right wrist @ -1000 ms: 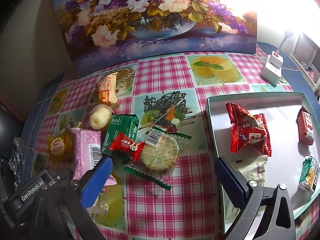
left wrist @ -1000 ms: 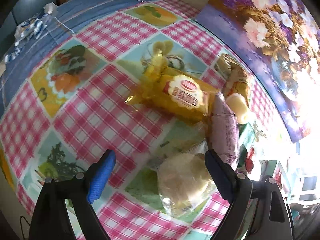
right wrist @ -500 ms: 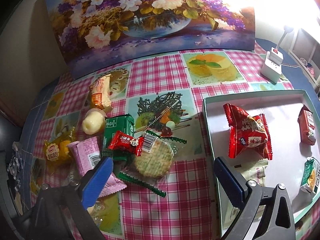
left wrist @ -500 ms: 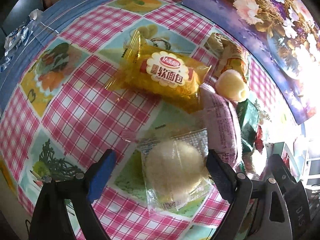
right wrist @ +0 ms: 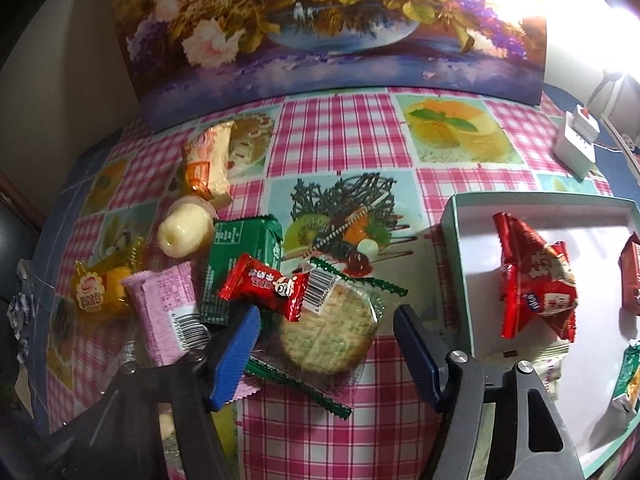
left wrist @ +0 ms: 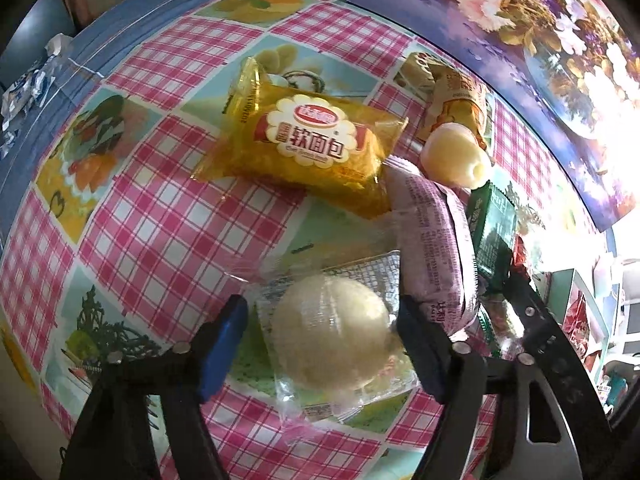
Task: Organize snacks
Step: 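Grasp the round cracker pack with the right tool while the left tool holds the bun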
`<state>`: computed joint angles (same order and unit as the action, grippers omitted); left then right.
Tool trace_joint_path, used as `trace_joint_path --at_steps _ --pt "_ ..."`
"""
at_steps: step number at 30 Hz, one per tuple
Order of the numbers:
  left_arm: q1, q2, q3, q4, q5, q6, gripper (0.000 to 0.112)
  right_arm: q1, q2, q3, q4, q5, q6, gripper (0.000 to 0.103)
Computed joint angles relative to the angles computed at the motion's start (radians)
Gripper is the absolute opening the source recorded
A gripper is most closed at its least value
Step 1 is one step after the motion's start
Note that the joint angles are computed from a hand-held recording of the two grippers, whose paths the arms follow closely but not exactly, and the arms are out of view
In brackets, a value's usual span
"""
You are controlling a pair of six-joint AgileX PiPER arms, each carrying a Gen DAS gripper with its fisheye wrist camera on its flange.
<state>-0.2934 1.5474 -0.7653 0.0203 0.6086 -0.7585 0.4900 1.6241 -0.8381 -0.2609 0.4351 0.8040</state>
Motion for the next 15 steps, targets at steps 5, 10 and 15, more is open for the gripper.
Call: trace_joint_path --at_steps 5,10,15 --pt "-0.031 0.037 -0.03 0.035 -0.002 -0.038 0.063 0.006 0.0 0.015 -0.027 -0.028 0.02 0.069" --pt "-0.043 0.049 -0.041 0.091 0.012 -0.102 0.062 0.001 -0.008 0.015 0.008 -0.02 -0.014 0.066" --pt "0.012 0.034 -0.015 0.1 0.004 -0.096 0.062 -0.013 -0.016 0.008 0.067 0.015 -0.071 0.065"
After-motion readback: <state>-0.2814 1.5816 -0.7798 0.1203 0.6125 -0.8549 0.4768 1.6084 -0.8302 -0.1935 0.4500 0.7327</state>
